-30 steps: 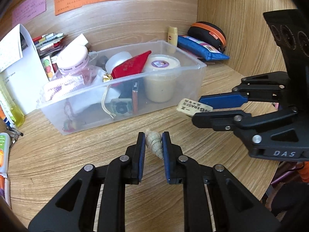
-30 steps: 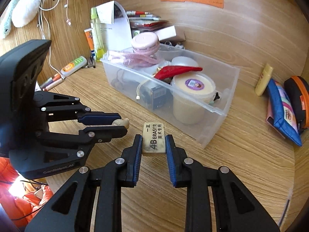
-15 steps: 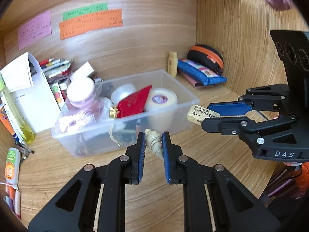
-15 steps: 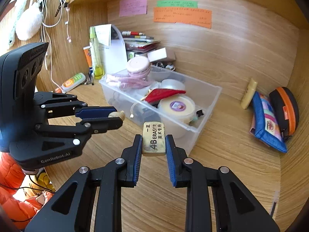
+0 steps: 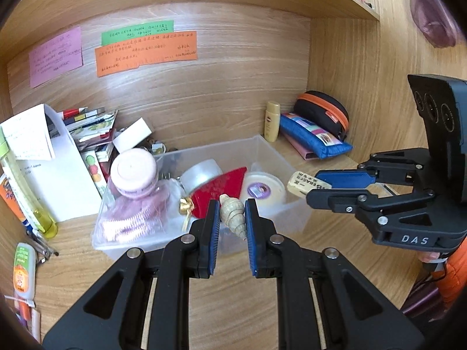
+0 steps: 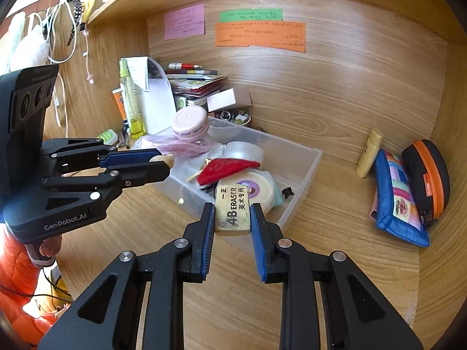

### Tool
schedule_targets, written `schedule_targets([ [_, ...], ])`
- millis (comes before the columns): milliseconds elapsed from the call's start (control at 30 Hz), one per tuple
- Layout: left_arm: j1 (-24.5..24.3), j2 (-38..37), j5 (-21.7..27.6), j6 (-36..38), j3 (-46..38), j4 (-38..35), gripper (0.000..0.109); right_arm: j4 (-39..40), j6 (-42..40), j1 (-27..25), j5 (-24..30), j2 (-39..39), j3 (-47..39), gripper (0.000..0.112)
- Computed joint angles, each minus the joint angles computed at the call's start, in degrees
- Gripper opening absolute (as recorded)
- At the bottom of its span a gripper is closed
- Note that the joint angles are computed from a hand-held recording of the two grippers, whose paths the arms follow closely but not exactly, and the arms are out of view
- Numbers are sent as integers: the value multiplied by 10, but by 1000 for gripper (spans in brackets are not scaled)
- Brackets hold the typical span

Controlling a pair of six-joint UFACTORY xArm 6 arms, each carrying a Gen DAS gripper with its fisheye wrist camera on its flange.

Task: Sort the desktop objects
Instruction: 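Carry the eraser and shell over the clear box with both grippers, then open the right gripper to drop the eraser while the left drops the shell into the box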

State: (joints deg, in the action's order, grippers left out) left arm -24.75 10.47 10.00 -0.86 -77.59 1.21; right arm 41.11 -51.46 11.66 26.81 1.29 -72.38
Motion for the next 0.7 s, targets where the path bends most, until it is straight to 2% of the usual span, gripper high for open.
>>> schedule_targets([
  [233, 11, 41, 19, 6, -59, -13, 16, -13, 36, -1, 17, 63, -77, 22],
  [467, 21, 74, 41, 37, -93, -61, 16, -49, 73, 5, 26, 115, -124, 22],
  [700, 27, 91, 48, 53, -105, -91, 16, -86, 74, 20, -28, 113, -97, 22],
])
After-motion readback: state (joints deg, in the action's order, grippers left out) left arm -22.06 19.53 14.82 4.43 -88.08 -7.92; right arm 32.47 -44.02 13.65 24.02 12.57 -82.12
